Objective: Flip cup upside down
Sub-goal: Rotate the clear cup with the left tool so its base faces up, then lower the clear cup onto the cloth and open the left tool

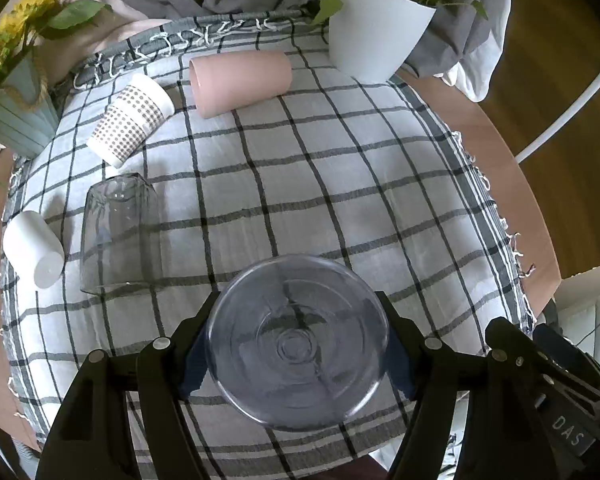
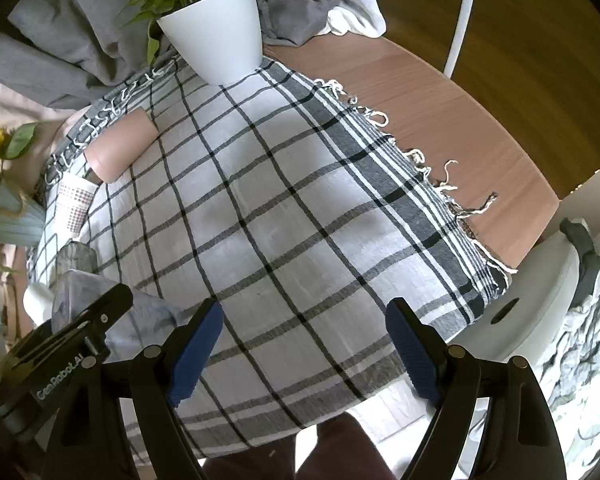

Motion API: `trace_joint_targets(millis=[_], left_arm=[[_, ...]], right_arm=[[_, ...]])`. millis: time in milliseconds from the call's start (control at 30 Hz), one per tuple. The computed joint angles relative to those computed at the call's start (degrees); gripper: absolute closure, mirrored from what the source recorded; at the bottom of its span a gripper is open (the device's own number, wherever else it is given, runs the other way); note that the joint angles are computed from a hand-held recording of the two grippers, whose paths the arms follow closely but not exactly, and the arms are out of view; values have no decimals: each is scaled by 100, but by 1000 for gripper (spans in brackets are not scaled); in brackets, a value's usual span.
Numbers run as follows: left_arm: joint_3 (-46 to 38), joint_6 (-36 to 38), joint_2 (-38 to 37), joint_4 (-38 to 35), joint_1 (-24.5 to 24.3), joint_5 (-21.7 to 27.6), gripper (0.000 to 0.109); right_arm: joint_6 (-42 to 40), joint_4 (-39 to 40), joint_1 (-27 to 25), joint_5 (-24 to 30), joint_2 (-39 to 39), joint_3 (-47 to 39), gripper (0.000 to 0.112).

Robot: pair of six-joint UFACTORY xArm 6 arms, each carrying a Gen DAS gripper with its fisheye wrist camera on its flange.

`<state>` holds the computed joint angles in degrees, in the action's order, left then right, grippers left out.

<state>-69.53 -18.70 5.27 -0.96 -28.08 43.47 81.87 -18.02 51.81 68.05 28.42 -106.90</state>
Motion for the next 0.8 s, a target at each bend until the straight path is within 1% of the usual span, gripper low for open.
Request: trace_joint_targets(millis=[67,100,133,200,300,367,600,767,800], left_arm=[[-40,8,32,5,-7,57,30],[-57,-34,43,79,-16,79,23],[-50,-61,38,135,-25,64,21],[-20,-105,12,213,-37,24,19],[-46,-112,37,217,-37,55,18],[-50,-108,39,178,-30,68,18],[20,-262,-63,469,-69,-41,17],[218,-418,-389,576,-63,-184,17],[298,-501,-507,626,-62,-253,14]], right_arm=[[8,-17,7,39,0,-18,29],[11,-38,19,85,6,-43,29],[5,-49,30,132,19,-82,29],[-32,-53,36,205,42,-153,28],[-29,-116,64,321,55,-206,24],[-23,-116,71,351,66,-230,24],[8,-133,96,408,48,-235,24],[35,-172,134,422,-31,-190,22],[54,-184,150,415,-55,-182,22]])
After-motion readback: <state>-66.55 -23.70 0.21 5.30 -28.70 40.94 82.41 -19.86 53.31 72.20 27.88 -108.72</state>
